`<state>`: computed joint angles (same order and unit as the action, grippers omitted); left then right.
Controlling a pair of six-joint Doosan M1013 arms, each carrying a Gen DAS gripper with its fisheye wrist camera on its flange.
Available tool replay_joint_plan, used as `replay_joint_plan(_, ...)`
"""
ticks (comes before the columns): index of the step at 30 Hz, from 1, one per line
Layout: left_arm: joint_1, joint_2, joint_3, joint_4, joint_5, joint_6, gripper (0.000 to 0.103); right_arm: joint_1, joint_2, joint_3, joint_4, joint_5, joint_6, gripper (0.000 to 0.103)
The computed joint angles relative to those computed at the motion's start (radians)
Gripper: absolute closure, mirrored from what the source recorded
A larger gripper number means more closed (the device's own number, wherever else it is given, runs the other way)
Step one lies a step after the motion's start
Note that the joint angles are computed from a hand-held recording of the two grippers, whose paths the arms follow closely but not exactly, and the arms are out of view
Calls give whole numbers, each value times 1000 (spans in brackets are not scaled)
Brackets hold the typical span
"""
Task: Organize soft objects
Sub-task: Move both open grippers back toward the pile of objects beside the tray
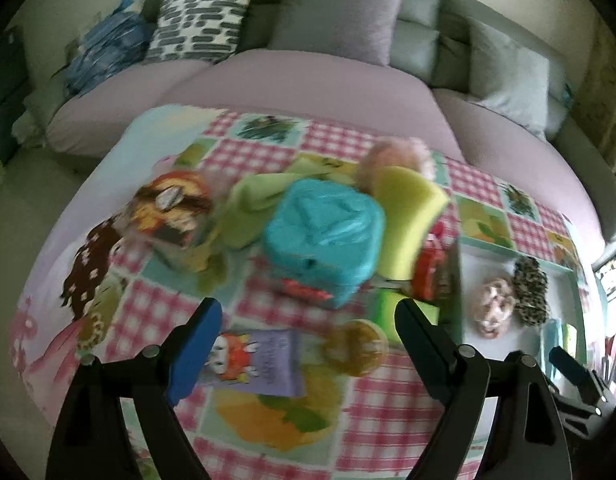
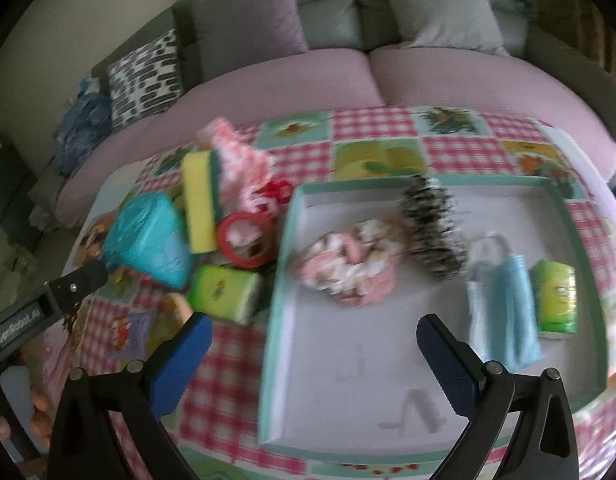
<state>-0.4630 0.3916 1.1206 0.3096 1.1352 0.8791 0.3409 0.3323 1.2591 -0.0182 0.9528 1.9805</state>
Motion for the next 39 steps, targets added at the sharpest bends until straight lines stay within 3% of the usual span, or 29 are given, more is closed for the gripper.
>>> replay_joint_plan(7, 32, -22, 36, -10, 4, -50, 14, 26, 31, -33, 39, 35, -55, 0)
replay_joint_plan(17, 66, -43, 76, -4, 11, -124, 14, 19, 45, -37, 129, 32, -103, 0)
replay_joint_plan(27, 94, -19, 79, -96, 31, -69, 14, 32, 63, -53, 154, 21, -150, 0)
replay_joint_plan(39, 134, 27, 79, -216, 104, 0, 14, 64, 96, -86, 139, 57, -198, 5)
